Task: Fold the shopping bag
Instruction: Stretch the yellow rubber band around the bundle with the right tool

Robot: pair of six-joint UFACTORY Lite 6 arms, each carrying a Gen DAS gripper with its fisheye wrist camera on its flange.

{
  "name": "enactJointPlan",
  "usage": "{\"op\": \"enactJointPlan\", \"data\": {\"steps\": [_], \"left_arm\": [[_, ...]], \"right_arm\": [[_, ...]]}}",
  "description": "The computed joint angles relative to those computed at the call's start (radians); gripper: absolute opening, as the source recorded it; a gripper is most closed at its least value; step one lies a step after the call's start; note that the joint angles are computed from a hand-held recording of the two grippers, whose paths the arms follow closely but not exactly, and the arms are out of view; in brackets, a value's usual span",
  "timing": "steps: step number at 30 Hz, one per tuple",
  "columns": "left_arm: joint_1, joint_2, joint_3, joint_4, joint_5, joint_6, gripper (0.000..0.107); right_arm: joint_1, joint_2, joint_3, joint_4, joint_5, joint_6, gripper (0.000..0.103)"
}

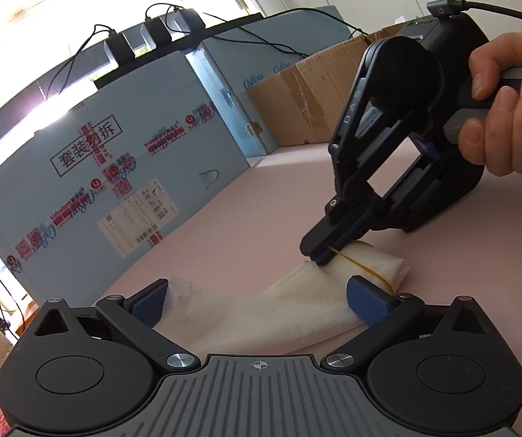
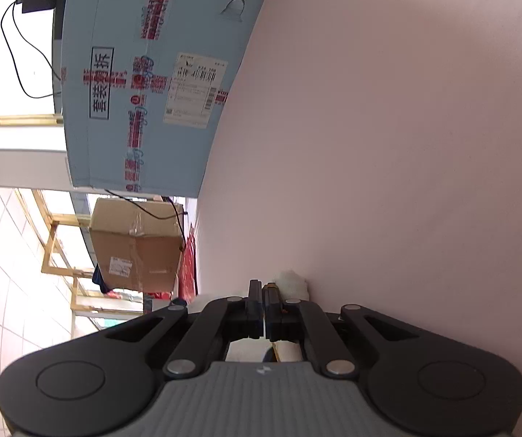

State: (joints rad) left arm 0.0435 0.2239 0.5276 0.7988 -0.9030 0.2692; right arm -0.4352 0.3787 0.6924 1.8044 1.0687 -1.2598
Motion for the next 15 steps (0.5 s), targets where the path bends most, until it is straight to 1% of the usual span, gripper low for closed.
{"op": "enactJointPlan", "data": {"steps": [2, 4, 6, 8, 9, 11, 12, 13, 15], "left_arm": [[0.003, 0.004, 0.007, 0.013, 0.004, -0.016, 0.102], [0.006, 0.006, 0.012, 0.023, 0.007, -0.029, 0.102], [0.007, 0.007, 0.013, 0.026, 0.007, -0.031, 0.102], [0.008, 0.009, 0.015, 0.03, 0.008, -0.037, 0.102], [0.009, 0.009, 0.016, 0.033, 0.009, -0.04, 0.102], [0.012, 0.008, 0.018, 0.042, 0.012, -0.048, 0.102], [0.014, 0.007, 0.021, 0.048, 0.014, -0.054, 0.102], [0.016, 0.008, 0.025, 0.059, 0.019, -0.068, 0.102], [0.024, 0.01, 0.039, 0.087, 0.03, -0.102, 0.102]], "right_arm": [[0.01, 0.019, 0.009, 0.048, -0.009, 0.001, 0.001], [0.018, 0.042, 0.041, 0.05, -0.027, 0.01, 0.001], [0.031, 0.05, 0.094, 0.023, -0.076, 0.038, 0.001], [0.041, 0.083, 0.156, -0.01, -0.099, 0.063, 0.001], [0.048, 0.108, 0.202, -0.052, -0.106, 0.089, 0.001], [0.073, 0.178, 0.357, -0.201, -0.124, 0.205, 0.002], [0.089, 0.205, 0.418, -0.266, -0.123, 0.246, 0.005], [0.118, 0.25, 0.521, -0.363, -0.108, 0.302, 0.005], [0.176, 0.287, 0.641, -0.496, -0.098, 0.382, 0.006]]}}
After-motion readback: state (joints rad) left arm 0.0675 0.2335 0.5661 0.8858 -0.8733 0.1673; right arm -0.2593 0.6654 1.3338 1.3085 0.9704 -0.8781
